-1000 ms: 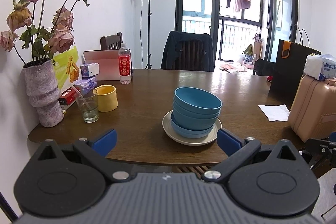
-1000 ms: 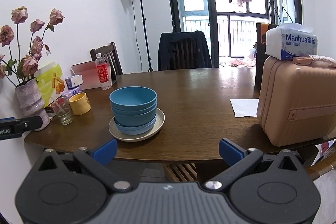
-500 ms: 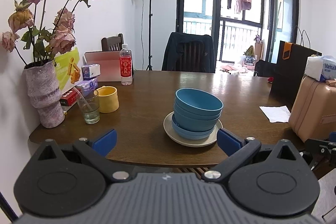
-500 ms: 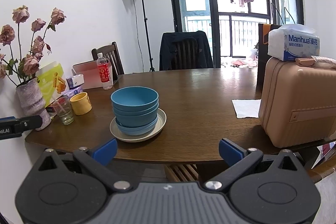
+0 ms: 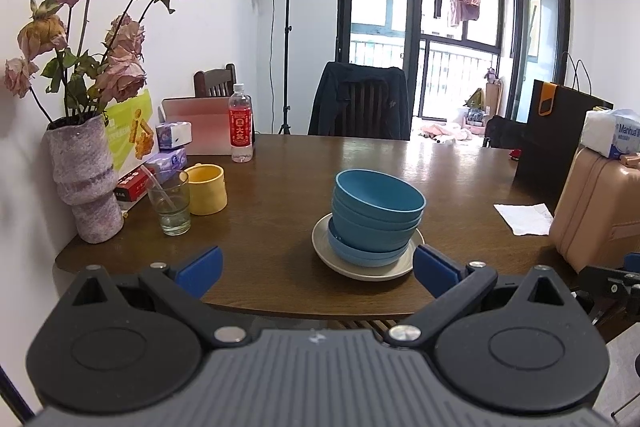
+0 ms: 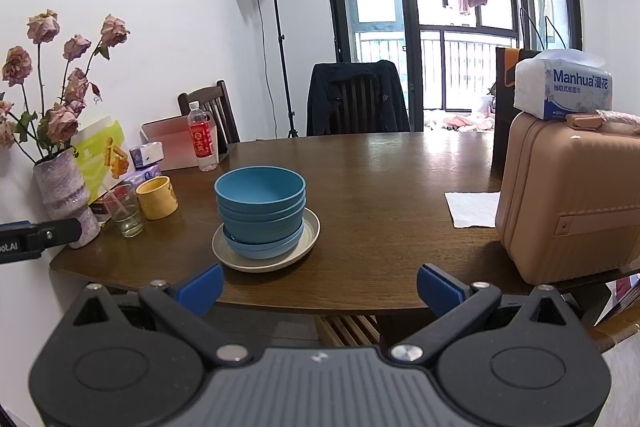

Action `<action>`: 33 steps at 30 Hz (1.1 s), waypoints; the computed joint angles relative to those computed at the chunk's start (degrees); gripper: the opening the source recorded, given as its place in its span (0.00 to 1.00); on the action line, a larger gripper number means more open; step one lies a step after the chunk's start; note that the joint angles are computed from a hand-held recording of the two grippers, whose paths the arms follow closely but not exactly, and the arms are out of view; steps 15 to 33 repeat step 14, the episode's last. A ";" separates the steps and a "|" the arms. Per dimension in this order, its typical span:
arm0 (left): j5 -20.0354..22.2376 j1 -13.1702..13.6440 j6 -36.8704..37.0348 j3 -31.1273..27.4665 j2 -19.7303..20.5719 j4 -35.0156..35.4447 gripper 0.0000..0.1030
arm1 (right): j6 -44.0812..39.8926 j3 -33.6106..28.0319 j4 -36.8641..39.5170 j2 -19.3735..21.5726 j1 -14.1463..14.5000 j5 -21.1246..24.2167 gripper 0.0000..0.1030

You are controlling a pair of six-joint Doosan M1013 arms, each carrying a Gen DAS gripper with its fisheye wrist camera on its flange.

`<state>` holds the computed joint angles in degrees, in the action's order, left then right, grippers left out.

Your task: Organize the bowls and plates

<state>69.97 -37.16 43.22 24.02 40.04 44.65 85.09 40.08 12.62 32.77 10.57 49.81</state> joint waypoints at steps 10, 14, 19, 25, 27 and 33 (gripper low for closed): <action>0.49 -0.06 0.14 0.20 0.01 0.33 1.00 | -0.01 0.21 -0.07 -0.13 0.08 -0.09 1.00; 0.51 0.03 0.14 0.41 -0.12 -0.04 1.00 | -0.10 0.24 -0.03 -0.14 0.08 0.02 1.00; 0.51 0.03 0.14 0.41 -0.12 -0.04 1.00 | -0.10 0.24 -0.03 -0.14 0.08 0.02 1.00; 0.51 0.03 0.14 0.41 -0.12 -0.04 1.00 | -0.10 0.24 -0.03 -0.14 0.08 0.02 1.00; 0.51 0.03 0.14 0.41 -0.12 -0.04 1.00 | -0.10 0.24 -0.03 -0.14 0.08 0.02 1.00; 0.51 0.03 0.14 0.41 -0.12 -0.04 1.00 | -0.10 0.24 -0.03 -0.14 0.08 0.02 1.00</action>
